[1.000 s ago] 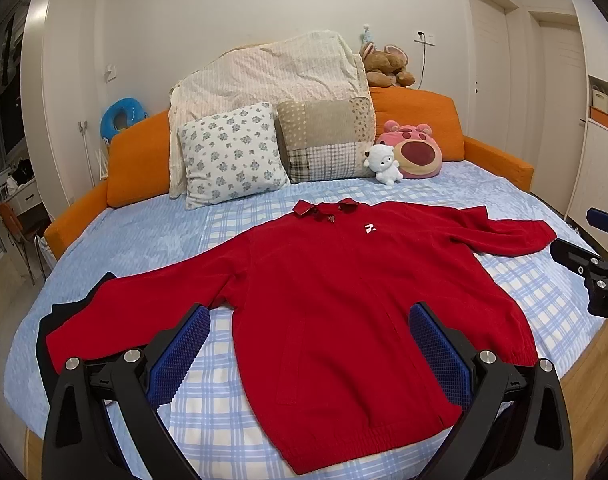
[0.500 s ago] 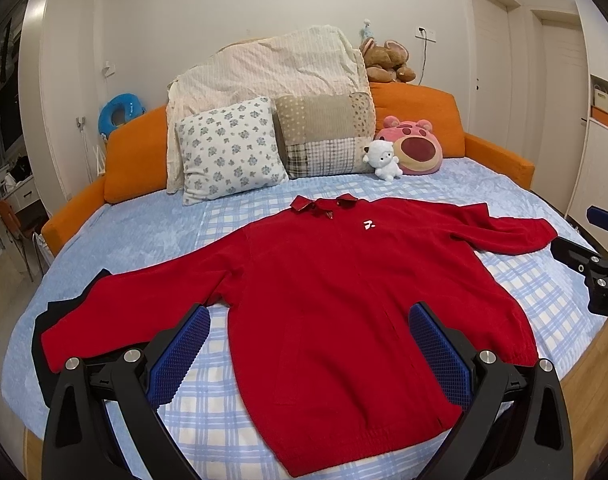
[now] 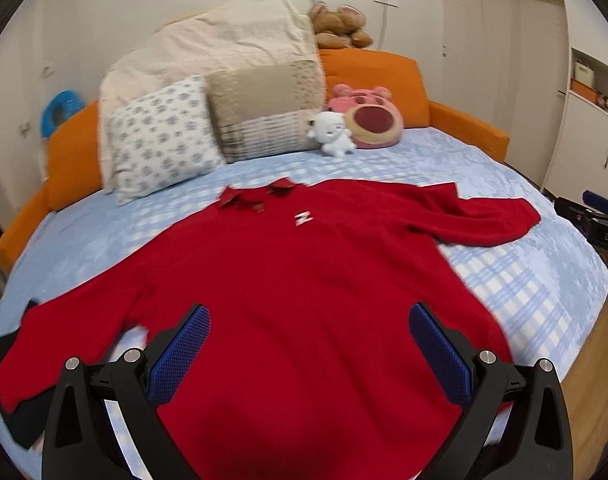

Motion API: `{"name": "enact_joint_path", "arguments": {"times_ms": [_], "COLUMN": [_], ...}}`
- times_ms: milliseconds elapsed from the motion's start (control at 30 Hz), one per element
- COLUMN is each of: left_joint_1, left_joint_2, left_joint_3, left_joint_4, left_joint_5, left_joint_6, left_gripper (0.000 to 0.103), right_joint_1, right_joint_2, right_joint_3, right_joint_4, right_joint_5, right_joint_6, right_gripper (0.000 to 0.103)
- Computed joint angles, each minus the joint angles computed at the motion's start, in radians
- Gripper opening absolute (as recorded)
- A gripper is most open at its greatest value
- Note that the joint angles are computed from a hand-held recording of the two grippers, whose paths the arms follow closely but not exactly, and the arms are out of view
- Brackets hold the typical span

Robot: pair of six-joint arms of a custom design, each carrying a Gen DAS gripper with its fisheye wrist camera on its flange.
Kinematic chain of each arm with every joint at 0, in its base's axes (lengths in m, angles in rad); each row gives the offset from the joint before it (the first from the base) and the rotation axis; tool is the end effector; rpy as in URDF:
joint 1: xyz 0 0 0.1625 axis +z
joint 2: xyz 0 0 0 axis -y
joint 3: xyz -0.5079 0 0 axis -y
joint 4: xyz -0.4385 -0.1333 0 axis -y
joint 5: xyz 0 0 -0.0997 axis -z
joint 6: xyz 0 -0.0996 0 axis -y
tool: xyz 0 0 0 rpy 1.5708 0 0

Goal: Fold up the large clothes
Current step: 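Grasp the red sweater's sleeve cuff with the right tool and lift it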

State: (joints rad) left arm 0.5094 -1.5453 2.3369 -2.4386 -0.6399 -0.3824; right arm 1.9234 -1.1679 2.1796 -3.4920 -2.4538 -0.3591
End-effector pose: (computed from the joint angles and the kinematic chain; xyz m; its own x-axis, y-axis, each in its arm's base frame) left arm -0.2671 -0.3934 0.3065 -0.6444 0.2746 -0.7136 0.6791 0.6345 -0.3691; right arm 0.2403 -0.4900 0.2979 -0.6804 0.1280 0.7216 -0.4819 0.6637 -0.5721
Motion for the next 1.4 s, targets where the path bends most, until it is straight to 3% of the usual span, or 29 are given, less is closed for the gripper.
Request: {"name": "enact_joint_path", "arguments": {"times_ms": [67, 200, 267, 400, 500, 567, 700, 833, 900, 933, 967, 1067, 1133, 1267, 1400], "left_joint_1": [0.040, 0.119, 0.151, 0.198, 0.230, 0.260, 0.308, 0.325, 0.339, 0.349, 0.358, 0.383, 0.407, 0.450, 0.482], "left_joint_2": [0.092, 0.256, 0.334, 0.450, 0.542, 0.590, 0.604, 0.554, 0.527, 0.520, 0.517, 0.527, 0.537, 0.581, 0.647], "left_joint_3": [-0.036, -0.110, -0.126, -0.135, -0.180, -0.235, -0.327, -0.282, -0.254, -0.251, -0.255, -0.285, -0.331, -0.457, -0.592], "left_joint_4": [-0.097, -0.185, -0.227, -0.272, -0.286, -0.302, -0.216, -0.251, -0.239, -0.225, -0.203, -0.186, -0.177, -0.081, -0.008], "left_joint_5": [-0.052, -0.159, -0.208, -0.283, -0.266, -0.279, -0.301, -0.323, -0.344, -0.351, -0.348, -0.348, -0.408, -0.540, -0.688], "left_joint_6": [0.051, 0.091, 0.110, 0.157, 0.213, 0.259, 0.255, 0.280, 0.291, 0.297, 0.299, 0.302, 0.289, 0.234, 0.197], "left_gripper": [0.101, 0.101, 0.101, 0.101, 0.101, 0.101, 0.101, 0.101, 0.101, 0.101, 0.101, 0.101, 0.101, 0.101, 0.101], "right_joint_1": [-0.091, -0.243, -0.322, -0.480, -0.577, -0.648, -0.726, -0.793, -0.808, -0.811, -0.803, -0.772, -0.759, -0.698, -0.566], "right_joint_2": [-0.052, -0.092, -0.108, -0.153, -0.164, -0.164, -0.137, -0.104, -0.101, -0.100, -0.095, -0.092, -0.102, -0.158, -0.223], "right_joint_3": [0.002, -0.051, -0.081, -0.141, -0.172, -0.193, -0.235, -0.270, -0.284, -0.290, -0.303, -0.321, -0.316, -0.279, -0.285], "right_joint_4": [0.024, 0.101, 0.154, 0.346, 0.412, 0.433, 0.454, 0.398, 0.384, 0.375, 0.375, 0.419, 0.432, 0.410, 0.473], "right_joint_5": [0.090, 0.099, 0.109, 0.210, 0.296, 0.398, 0.501, 0.632, 0.685, 0.707, 0.720, 0.710, 0.759, 0.849, 0.908], "right_joint_6": [0.001, 0.046, 0.075, 0.261, 0.378, 0.467, 0.574, 0.670, 0.716, 0.708, 0.668, 0.602, 0.579, 0.446, 0.297], "right_gripper": [0.098, 0.098, 0.086, 0.076, 0.069, 0.065, 0.064, 0.064, 0.062, 0.032, 0.016, 0.009, 0.008, 0.007, 0.007]}}
